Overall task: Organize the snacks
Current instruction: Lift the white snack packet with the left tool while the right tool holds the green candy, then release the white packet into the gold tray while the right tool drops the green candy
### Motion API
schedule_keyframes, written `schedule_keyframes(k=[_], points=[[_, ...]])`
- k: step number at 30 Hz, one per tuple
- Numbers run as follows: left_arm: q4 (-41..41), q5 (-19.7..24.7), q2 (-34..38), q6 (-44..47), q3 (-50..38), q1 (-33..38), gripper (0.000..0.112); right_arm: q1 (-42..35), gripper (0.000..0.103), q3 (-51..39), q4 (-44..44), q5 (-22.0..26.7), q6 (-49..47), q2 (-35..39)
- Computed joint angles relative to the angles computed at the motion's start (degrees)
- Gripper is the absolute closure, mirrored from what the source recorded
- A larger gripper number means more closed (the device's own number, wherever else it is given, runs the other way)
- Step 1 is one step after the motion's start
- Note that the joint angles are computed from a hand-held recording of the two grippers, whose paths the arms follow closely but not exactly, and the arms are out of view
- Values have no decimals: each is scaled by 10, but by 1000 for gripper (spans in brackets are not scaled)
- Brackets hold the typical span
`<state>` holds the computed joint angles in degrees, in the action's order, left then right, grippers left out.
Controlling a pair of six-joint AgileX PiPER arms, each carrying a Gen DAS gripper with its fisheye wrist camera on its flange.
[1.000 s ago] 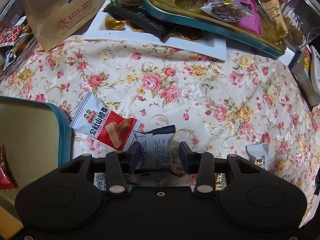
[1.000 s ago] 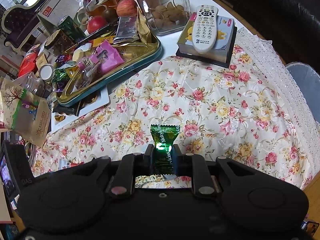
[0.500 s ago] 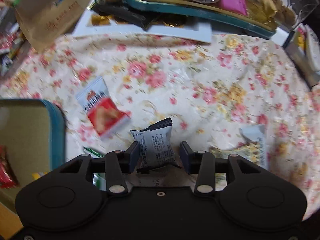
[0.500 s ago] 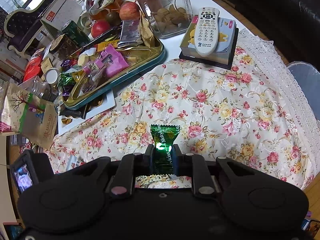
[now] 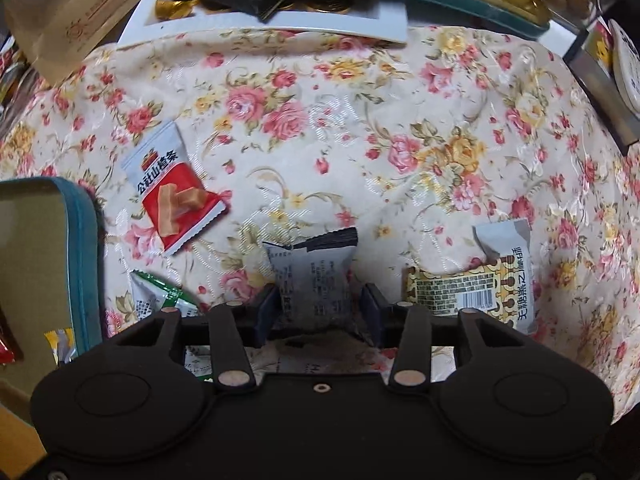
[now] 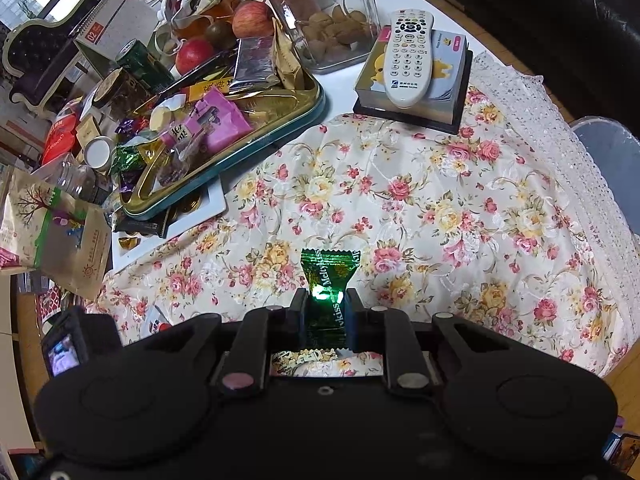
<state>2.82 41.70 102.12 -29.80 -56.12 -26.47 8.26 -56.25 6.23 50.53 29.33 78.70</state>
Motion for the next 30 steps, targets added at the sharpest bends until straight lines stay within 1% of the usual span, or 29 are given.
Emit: schedule_keyframes(k=[1,2,4,5,9,13,15,18,20,23,27,30], points=[[-15,-2,-2,18,0,2,67,1,83,-1,0,1,0,0],[-53,0,1,55,-6,10,67,2,83,-1,1,1,0,0],[-115,13,-2,108,-12,28,68,0,83,-2,5,1,-3,0],[-131,22,-10,119,-16,31,68,0,83,-2,7,2,-3,-1],[-118,53,-60,116,-30,36,68,0,83,-6,5,2,3,2],[-143,91,-124,175,-35,93,67,10,83,-10,-9,0,21,9],[-142,114,-155,198,-38,124,67,21,83,-14,-19,-1,36,16],[-142,139,-187,238,-36,182,67,44,83,-23,-35,-2,61,29],[-156,161,-206,286,-33,239,67,68,83,-31,-46,-2,84,39],[-176,172,-219,355,-21,321,67,113,83,-46,-57,-3,113,55],[-165,179,-217,421,-22,418,67,189,83,-73,-77,-5,149,84],[-176,191,-192,468,-46,488,67,242,83,-97,-76,-5,159,111]])
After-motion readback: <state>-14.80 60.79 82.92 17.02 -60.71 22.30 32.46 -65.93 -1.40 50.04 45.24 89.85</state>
